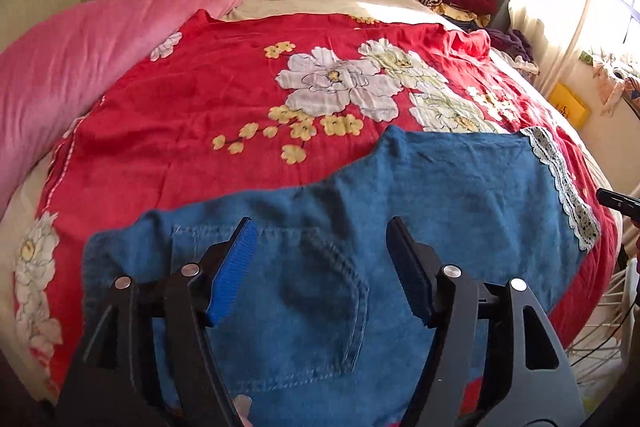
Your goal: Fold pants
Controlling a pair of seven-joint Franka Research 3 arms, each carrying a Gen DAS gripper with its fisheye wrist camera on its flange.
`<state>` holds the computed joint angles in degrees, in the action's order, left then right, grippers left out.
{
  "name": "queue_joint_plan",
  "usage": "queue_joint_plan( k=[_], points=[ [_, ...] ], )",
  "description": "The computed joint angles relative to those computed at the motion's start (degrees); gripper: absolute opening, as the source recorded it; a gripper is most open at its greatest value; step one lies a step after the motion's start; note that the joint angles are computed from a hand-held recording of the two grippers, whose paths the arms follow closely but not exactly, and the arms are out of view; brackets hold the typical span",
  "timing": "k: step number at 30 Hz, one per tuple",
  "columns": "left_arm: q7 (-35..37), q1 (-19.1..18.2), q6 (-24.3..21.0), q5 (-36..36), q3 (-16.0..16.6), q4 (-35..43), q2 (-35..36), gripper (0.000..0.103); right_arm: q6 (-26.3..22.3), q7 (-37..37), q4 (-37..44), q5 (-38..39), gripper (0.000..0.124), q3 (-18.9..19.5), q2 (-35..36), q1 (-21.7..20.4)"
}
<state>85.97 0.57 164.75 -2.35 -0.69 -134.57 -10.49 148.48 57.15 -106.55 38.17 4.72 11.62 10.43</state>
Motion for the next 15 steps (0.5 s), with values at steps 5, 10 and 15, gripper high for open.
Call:
queue_joint_plan(
  k=[5,10,15],
  points=[
    [-8.6,4.3,-4.0,6.5,-2.0,-1.5,-1.9,0.06,-0.9,0.7,-1.4,1.3,0.046,0.2,0.1,0.2],
    [-18.3,7.6,-8.0,14.8,-2.8,-0.9,-0.8,0.051,-1.0,3.3,-2.5,-6.4,0.027,-0.4,1.0,2.1],
    [-19.4,7.4,-7.6,15.0,-1.3,-1.6,-1.0,0.04,0.7,2.6,-5.8,-6.7,0.017,-0.3,-2.1,2.1]
  ],
)
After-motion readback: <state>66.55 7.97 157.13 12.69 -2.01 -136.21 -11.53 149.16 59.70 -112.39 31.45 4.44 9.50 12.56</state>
